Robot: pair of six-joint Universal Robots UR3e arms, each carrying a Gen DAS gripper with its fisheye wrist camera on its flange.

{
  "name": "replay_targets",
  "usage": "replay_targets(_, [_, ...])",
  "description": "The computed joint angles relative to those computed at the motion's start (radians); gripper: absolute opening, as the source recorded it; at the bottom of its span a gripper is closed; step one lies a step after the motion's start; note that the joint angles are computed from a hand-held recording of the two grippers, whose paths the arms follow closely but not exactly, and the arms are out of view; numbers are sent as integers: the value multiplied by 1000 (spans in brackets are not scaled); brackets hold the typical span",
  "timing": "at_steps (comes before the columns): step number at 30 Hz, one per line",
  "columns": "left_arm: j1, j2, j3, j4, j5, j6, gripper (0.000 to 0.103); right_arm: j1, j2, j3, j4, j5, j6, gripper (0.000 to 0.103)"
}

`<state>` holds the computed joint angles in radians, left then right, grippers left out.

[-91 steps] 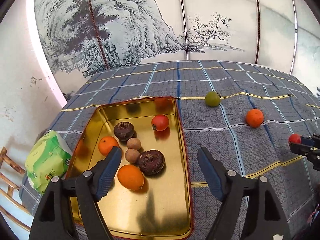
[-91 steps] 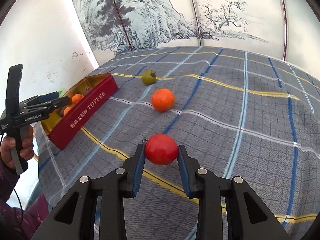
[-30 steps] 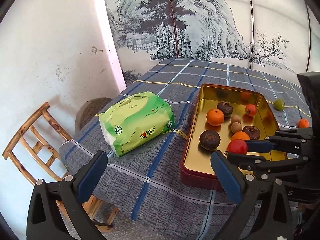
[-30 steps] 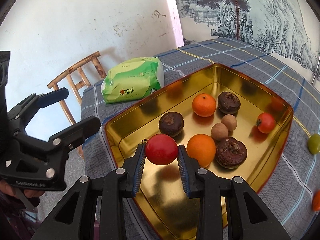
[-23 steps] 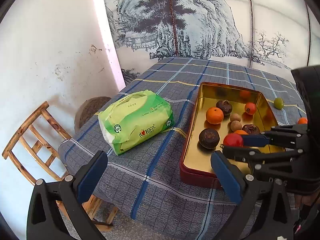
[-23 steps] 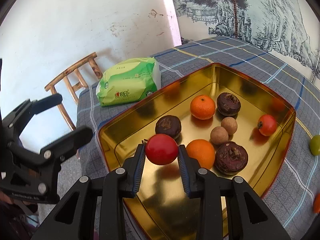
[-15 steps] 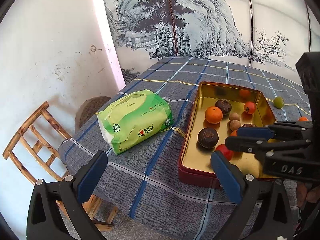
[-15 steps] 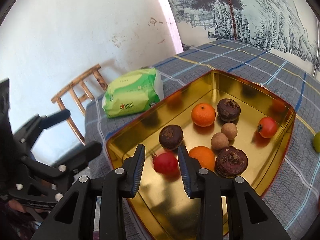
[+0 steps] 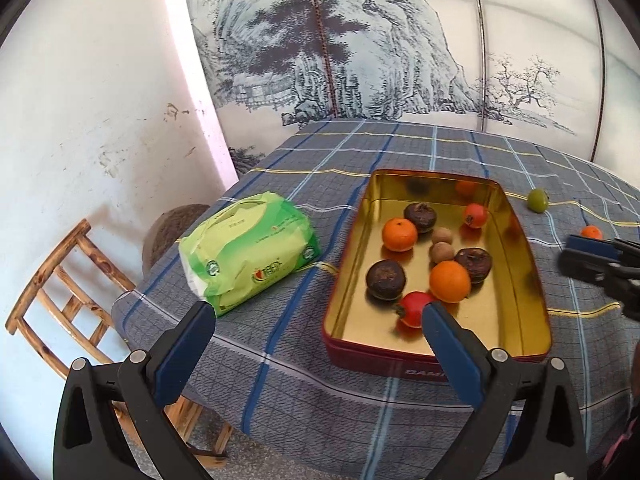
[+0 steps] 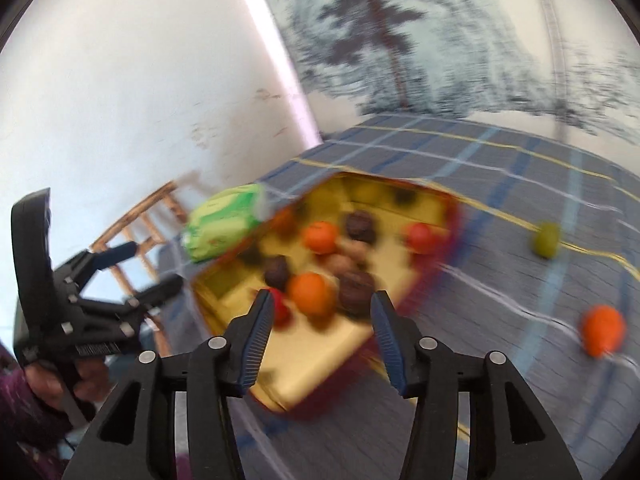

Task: Organize fruits
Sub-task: 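Lower the tomato into the tin and open the right gripper, then move the left gripper to the green round fruit and grasp it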

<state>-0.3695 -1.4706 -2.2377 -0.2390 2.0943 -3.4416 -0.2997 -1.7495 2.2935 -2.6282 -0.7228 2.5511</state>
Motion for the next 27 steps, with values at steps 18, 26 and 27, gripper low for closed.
replay_targets(18, [-200, -223, 301, -133, 87, 43, 102, -679, -103, 109, 75, -131, -231, 72])
replay_targets(26, [-264, -351, 503, -186, 41, 131, 103, -753, -27, 79, 114, -119, -275, 75])
replay_targets(27, [-271, -376, 543, -198, 30, 148, 103, -758, -20, 75, 122, -114, -278, 75])
